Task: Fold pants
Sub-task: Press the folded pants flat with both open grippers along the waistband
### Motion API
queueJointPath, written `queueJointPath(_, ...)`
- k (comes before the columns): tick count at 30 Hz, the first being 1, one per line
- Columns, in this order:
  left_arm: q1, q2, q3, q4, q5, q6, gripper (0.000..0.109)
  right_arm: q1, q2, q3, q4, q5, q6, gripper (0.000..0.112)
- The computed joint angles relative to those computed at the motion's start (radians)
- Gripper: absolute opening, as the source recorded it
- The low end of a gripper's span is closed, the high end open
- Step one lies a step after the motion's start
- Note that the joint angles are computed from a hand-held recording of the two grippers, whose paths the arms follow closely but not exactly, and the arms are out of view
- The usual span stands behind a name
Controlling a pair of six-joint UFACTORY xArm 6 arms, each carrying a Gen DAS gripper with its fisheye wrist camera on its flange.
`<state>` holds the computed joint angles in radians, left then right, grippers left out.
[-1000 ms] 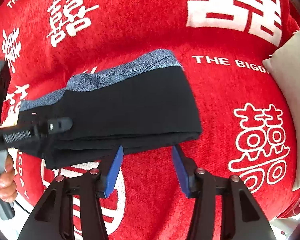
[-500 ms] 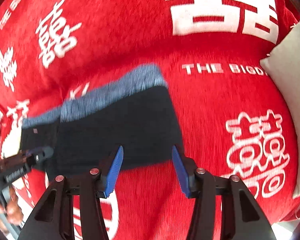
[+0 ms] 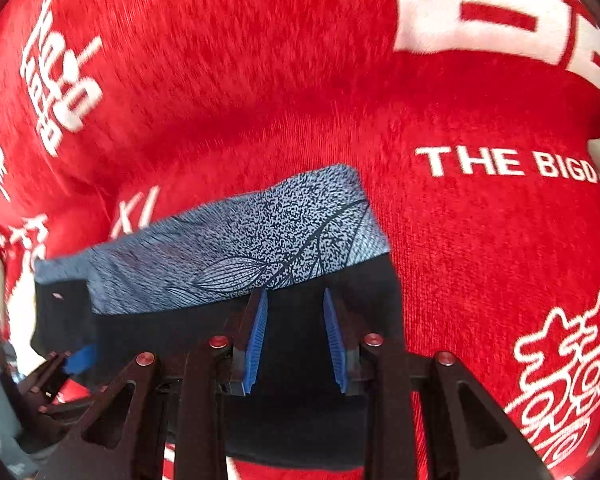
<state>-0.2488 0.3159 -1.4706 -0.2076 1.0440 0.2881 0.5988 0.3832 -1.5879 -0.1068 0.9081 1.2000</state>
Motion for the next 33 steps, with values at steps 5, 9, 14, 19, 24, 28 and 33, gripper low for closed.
queueJointPath(5,-0.009,0.015,-0.009,0.021,-0.009,-0.017,0.089,-0.01,-0.043,0.072,0.044,-0.066,-0.028,0.034)
queueJointPath(9,-0.01,0.018,-0.014,0.03,-0.015,-0.036,0.089,-0.016,-0.048,0.07,0.067,-0.057,-0.042,0.035)
queueJointPath(14,-0.021,-0.006,0.024,0.039,-0.038,-0.078,0.09,-0.017,-0.024,0.031,0.091,-0.052,-0.107,0.056)
queueJointPath(19,-0.021,-0.031,0.067,0.053,-0.063,-0.115,0.096,0.001,0.029,-0.063,0.065,0.035,-0.165,0.067)
queueJointPath(24,-0.011,-0.062,0.114,0.054,-0.088,-0.129,0.097,0.008,0.038,-0.071,0.059,0.034,-0.195,0.073)
queueJointPath(28,-0.003,-0.08,0.137,0.043,-0.091,-0.122,0.097,0.007,0.054,-0.092,0.068,0.037,-0.198,0.076)
queueJointPath(33,0.026,-0.113,0.146,0.025,-0.066,-0.086,0.097,0.017,0.031,-0.107,0.072,0.093,-0.137,0.077)
